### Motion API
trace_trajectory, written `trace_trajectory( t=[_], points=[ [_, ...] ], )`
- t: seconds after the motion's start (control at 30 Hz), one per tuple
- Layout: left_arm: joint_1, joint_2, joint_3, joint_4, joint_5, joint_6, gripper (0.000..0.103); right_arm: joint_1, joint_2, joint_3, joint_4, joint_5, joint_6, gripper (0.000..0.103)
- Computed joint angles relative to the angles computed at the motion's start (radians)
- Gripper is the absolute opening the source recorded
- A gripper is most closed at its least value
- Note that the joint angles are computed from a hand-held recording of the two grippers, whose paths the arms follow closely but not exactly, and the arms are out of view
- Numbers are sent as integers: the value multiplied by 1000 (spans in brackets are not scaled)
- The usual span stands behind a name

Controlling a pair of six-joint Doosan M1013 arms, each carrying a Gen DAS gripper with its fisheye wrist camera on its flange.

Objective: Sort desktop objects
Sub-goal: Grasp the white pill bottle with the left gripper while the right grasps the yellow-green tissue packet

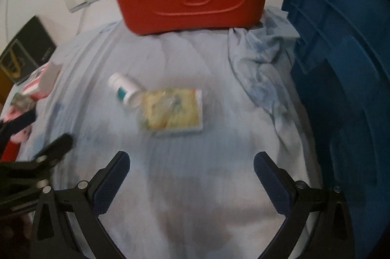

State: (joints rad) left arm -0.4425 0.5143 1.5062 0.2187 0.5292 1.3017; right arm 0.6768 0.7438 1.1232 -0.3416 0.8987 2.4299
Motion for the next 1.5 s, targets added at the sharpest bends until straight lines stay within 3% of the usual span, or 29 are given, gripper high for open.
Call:
trace_trajectory(
  t=[0.17, 0.23, 0.33, 0.37, 0.5, 0.63, 0.8, 0.87, 0.97, 1.0, 1.07, 1.13, 1.17, 1.23, 1.27, 1.43, 1.5],
  points=[
    [15, 88, -91, -158, -6, 175, 100, -15, 37, -41, 1, 10, 7, 103],
    [16, 124, -125, -156, 38, 184, 89, -20, 52, -57, 17, 13, -7, 103],
    [25, 112, -83, -150, -55, 137, 64, -25, 80, -86, 54, 17, -40, 103],
    [28, 110, -72, -139, -70, 113, 62, -24, 90, -97, 59, 12, -53, 103],
    [34, 111, -48, -79, -123, 25, 60, -23, 126, -128, 82, -7, -78, 103],
    [34, 120, -48, -67, -141, 21, 66, -6, 133, -117, -57, -27, 2, 103],
    [42, 126, -65, -192, -113, 118, 66, 8, 112, -52, -191, -107, 120, 103],
    [39, 123, -61, -177, -137, 111, 69, 5, 111, -55, -178, -102, 105, 103],
    [17, 118, -52, 39, -170, -48, 78, -2, 116, -78, -113, -71, 36, 103],
    [14, 125, -62, 89, -166, -73, 86, -5, 118, -87, -91, -62, 21, 103],
    [11, 134, -81, 110, -147, -77, 87, -11, 114, -82, -64, -77, 16, 103],
    [26, 163, -118, -12, -113, 45, 87, -13, 108, -70, -58, -99, 33, 103],
    [32, 162, -118, -64, -104, 89, 83, -13, 108, -69, -66, -104, 46, 103],
    [39, 164, -110, -131, -122, 115, 56, -10, 111, -70, -96, -104, 75, 103],
    [40, 157, -98, -112, -129, 86, 49, -8, 113, -73, -115, -95, 85, 100],
    [36, 138, -66, 16, -127, -110, 50, -7, 120, -87, -129, -102, 77, 88],
    [40, 120, -49, 11, -127, -125, 50, -6, 122, -93, -125, -111, 62, 82]
  ],
)
